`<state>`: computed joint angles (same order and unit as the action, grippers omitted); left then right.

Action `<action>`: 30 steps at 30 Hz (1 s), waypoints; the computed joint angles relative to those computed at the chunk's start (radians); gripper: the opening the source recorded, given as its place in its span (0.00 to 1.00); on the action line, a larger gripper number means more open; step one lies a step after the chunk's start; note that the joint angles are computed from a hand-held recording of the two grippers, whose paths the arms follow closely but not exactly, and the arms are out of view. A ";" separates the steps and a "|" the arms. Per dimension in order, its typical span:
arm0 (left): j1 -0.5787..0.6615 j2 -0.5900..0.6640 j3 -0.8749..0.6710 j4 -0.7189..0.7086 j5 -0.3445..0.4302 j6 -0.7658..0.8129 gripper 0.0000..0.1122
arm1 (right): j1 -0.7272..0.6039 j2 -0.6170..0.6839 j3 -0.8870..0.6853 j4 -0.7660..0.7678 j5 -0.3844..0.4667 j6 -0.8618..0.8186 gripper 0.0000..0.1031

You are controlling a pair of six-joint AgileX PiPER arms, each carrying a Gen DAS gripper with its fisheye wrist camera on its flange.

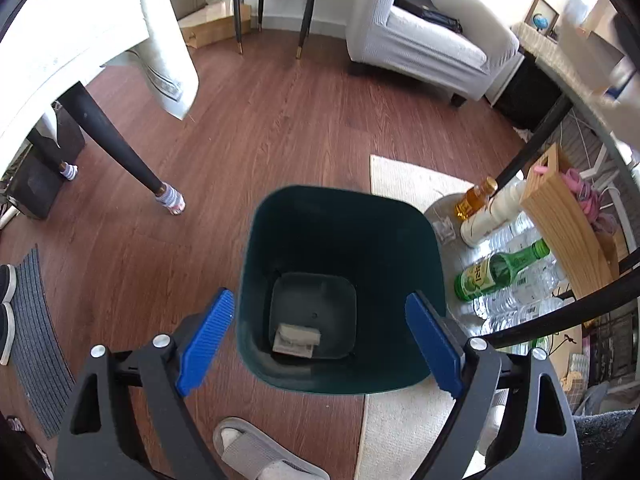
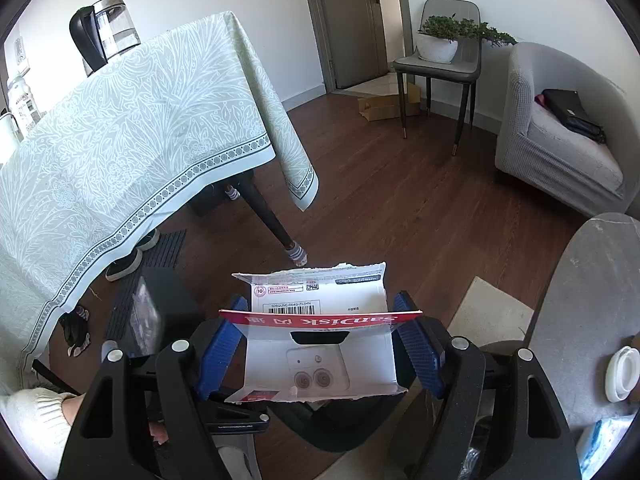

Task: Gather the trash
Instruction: 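Move the left tool over the bin and release the white box while the right tool carries the SanDisk box, then lower the right tool over the bin and release the SanDisk box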

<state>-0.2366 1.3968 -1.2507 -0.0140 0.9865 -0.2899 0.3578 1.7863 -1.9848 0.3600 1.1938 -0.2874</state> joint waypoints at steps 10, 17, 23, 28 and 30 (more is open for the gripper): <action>0.199 -0.122 -0.017 -0.073 0.028 0.091 0.64 | 0.060 0.117 -0.010 -0.048 -0.012 0.080 0.74; 0.269 -0.157 -0.081 -0.154 0.057 0.166 0.53 | 0.118 0.189 0.030 -0.131 -0.015 0.101 0.74; 0.261 -0.174 -0.164 -0.161 0.074 0.155 0.45 | 0.142 0.238 0.081 -0.179 -0.005 0.102 0.74; 0.256 -0.174 -0.236 -0.187 0.086 0.142 0.36 | 0.165 0.256 0.122 -0.231 -0.010 0.112 0.74; 0.242 -0.177 -0.259 -0.186 0.088 0.119 0.34 | 0.172 0.265 0.137 -0.261 -0.013 0.118 0.74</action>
<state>0.0056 1.2197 -1.5097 -0.1999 1.0743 -0.1713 0.5297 2.0517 -1.8482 0.0994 1.1809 -0.1691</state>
